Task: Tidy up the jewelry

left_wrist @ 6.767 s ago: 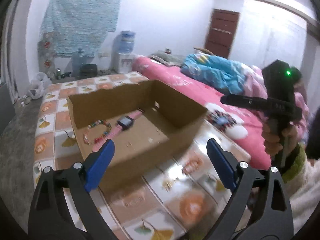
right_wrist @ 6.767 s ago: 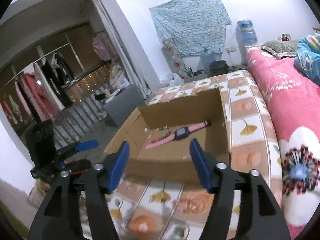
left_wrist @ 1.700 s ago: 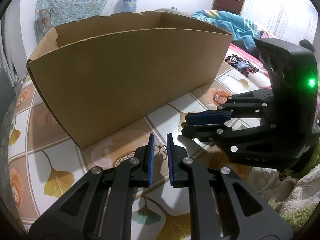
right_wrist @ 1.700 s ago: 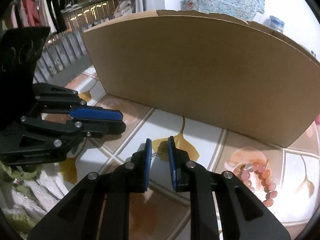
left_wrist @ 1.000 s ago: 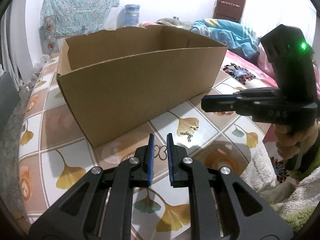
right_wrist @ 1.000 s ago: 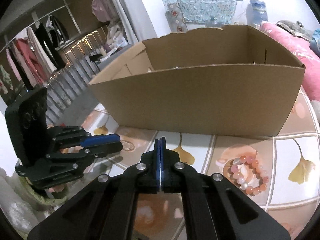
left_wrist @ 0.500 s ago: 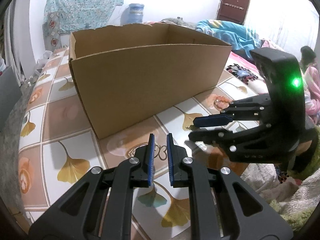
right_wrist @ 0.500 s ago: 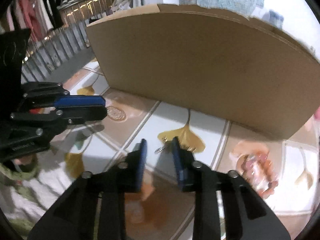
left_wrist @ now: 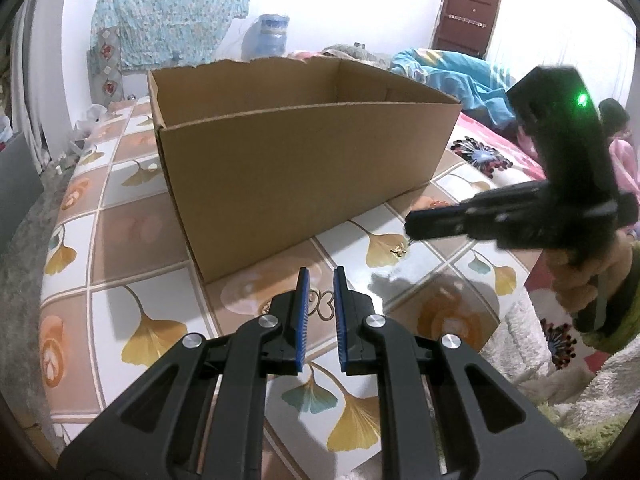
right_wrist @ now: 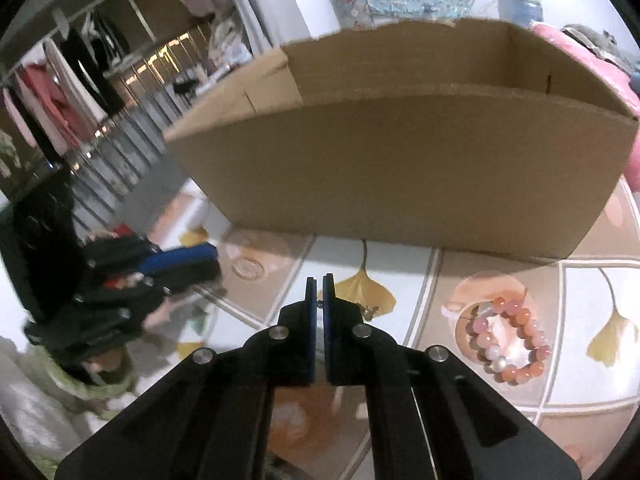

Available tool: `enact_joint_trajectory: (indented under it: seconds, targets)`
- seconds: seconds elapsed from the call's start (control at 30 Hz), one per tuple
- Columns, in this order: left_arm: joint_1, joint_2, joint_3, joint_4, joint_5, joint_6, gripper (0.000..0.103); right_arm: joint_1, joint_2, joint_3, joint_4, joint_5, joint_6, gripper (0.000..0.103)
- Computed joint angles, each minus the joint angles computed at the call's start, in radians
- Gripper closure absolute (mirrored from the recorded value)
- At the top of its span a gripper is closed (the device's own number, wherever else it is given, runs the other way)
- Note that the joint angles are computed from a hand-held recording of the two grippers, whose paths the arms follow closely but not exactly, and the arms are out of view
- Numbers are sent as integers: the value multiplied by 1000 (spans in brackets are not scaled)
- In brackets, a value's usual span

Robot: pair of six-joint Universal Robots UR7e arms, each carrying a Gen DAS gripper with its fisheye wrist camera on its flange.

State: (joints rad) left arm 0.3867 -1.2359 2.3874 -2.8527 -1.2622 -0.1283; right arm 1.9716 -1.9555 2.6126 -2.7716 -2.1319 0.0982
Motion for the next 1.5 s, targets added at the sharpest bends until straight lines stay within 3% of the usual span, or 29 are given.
enact_joint_trajectory:
  seconds: [0.37, 0.57, 0.73, 0.9, 1.07, 1.23, 1.3, 1.5]
  targets:
    - [-47, -88, -16, 39, 13, -7, 92, 134, -34, -72, -10, -34, 11, 100]
    - [-42, -85, -144, 67, -20, 79, 92, 165, 7, -180, -68, -22, -79, 100]
    - [27, 36, -311, 149, -74, 140, 92, 85, 32, -267, -27, 37, -145, 100]
    - [134, 185, -502, 376, -148, 90, 92, -67, 89, -359, 112, 95, -148, 100]
    - [162, 277, -601, 507, -103, 86, 92, -179, 145, -412, 209, 118, -105, 99]
    - [173, 310, -640, 576, -85, 62, 90, -226, 147, -405, 190, 160, -104, 99]
    - [176, 314, -643, 577, -77, 53, 81, -234, 141, -399, 177, 172, -105, 99]
    - [169, 302, -633, 561, -50, 42, 80, -244, 114, -394, 164, 180, -102, 98]
